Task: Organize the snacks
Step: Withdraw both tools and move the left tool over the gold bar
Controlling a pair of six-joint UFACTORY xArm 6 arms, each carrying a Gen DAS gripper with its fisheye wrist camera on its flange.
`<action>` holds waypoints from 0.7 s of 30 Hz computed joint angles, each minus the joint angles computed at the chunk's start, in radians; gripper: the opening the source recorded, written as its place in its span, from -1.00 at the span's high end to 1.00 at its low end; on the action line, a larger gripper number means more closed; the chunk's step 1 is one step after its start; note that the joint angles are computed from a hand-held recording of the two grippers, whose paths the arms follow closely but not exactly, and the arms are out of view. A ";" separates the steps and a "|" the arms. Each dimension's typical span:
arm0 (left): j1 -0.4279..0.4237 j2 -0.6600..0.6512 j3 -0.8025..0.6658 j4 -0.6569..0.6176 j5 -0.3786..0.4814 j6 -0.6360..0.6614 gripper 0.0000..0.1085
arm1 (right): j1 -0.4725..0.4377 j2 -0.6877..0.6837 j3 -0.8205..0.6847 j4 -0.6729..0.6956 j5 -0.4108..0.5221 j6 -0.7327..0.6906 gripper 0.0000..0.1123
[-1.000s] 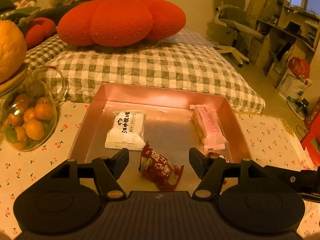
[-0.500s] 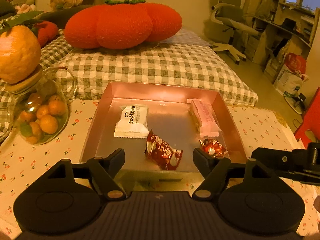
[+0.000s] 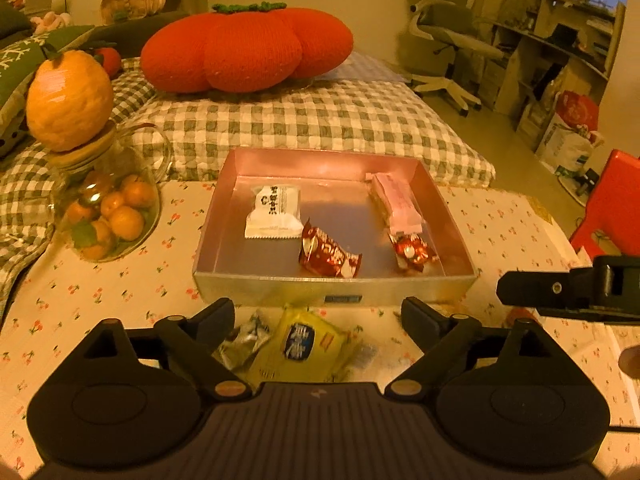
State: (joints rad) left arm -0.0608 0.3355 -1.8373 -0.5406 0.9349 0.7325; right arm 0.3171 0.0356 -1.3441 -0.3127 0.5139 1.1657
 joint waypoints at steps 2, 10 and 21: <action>0.007 -0.020 0.022 0.003 0.006 0.006 -0.70 | 0.006 -0.006 0.000 0.004 0.020 -0.008 -0.36; 0.050 -0.073 0.091 -0.016 0.043 0.041 -0.78 | 0.047 -0.029 0.000 0.006 0.103 -0.076 -0.41; 0.105 -0.103 0.160 0.005 0.043 0.156 -0.80 | 0.091 -0.042 0.017 -0.017 0.170 -0.111 -0.45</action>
State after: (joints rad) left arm 0.0447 0.2324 -1.6773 -0.5359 0.9783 0.8886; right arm 0.4082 -0.0062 -1.3266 -0.3299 0.6839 1.0550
